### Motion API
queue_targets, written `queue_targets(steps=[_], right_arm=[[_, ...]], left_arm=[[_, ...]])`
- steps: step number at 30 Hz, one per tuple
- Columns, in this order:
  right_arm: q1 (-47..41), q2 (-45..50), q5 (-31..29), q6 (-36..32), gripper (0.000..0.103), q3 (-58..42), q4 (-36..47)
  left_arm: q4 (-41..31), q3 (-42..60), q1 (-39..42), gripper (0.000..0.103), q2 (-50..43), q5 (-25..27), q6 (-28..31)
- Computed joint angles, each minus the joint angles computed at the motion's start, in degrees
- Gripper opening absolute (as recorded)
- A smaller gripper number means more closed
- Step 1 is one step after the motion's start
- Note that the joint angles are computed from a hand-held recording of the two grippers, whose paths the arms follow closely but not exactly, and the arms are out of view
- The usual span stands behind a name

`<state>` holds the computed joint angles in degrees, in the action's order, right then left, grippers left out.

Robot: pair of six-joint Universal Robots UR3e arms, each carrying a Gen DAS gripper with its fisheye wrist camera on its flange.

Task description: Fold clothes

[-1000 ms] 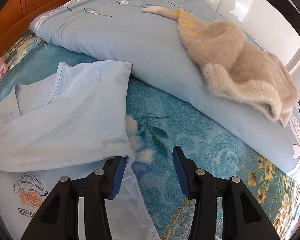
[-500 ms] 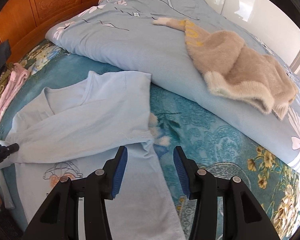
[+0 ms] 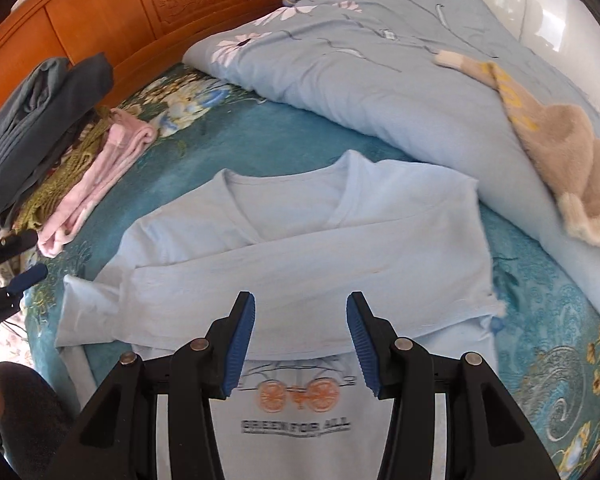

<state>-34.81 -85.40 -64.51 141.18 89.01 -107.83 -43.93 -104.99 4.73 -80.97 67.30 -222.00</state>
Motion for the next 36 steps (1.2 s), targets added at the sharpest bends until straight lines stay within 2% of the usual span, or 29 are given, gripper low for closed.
queue_targets(steps=[2,6,13,20,21,22,24,25,28,36], right_arm=[[3.14,-0.24,1.72,-0.44,0.049,-0.68,4.50],[11.30,-0.28,3.56,-2.94,0.049,-0.77,10.58],[23.98,-0.47,1.20,-7.39,0.049,4.13,13.37],[27.19,-2.72,-2.34,-7.43,0.049,8.95,11.99],[26.99,-3.46,-2.28,-7.67,0.045,9.61,11.89],[26.57,-3.47,-1.88,-7.85,0.030,9.25,13.03],[26.27,-2.37,-1.64,-8.03,0.009,7.24,16.30],[26.08,-2.17,-1.40,-8.25,0.008,6.57,17.46],[24.31,-0.06,1.97,-9.24,0.005,2.82,24.69],[5.88,13.70,26.00,-16.34,0.005,-20.66,63.19]], left_arm=[[-2.99,-0.72,2.35,0.068,4.91,1.10,1.47],[-9.00,-3.78,7.37,0.068,13.74,0.71,4.65],[-14.51,-6.59,13.99,0.068,22.36,-3.68,7.05],[-17.95,-6.18,17.20,0.068,26.49,-7.10,8.16],[-17.69,-5.99,16.78,0.068,26.29,-6.75,7.99],[-17.48,-5.91,16.49,0.068,26.13,-6.58,7.83],[-17.33,-6.14,16.34,0.068,25.94,-6.90,7.53],[-17.36,-6.29,16.29,0.068,25.90,-6.96,7.40],[-17.60,-6.69,16.20,0.068,26.07,-6.68,6.98],[-15.34,-6.20,12.74,0.068,22.79,-3.73,4.88]])
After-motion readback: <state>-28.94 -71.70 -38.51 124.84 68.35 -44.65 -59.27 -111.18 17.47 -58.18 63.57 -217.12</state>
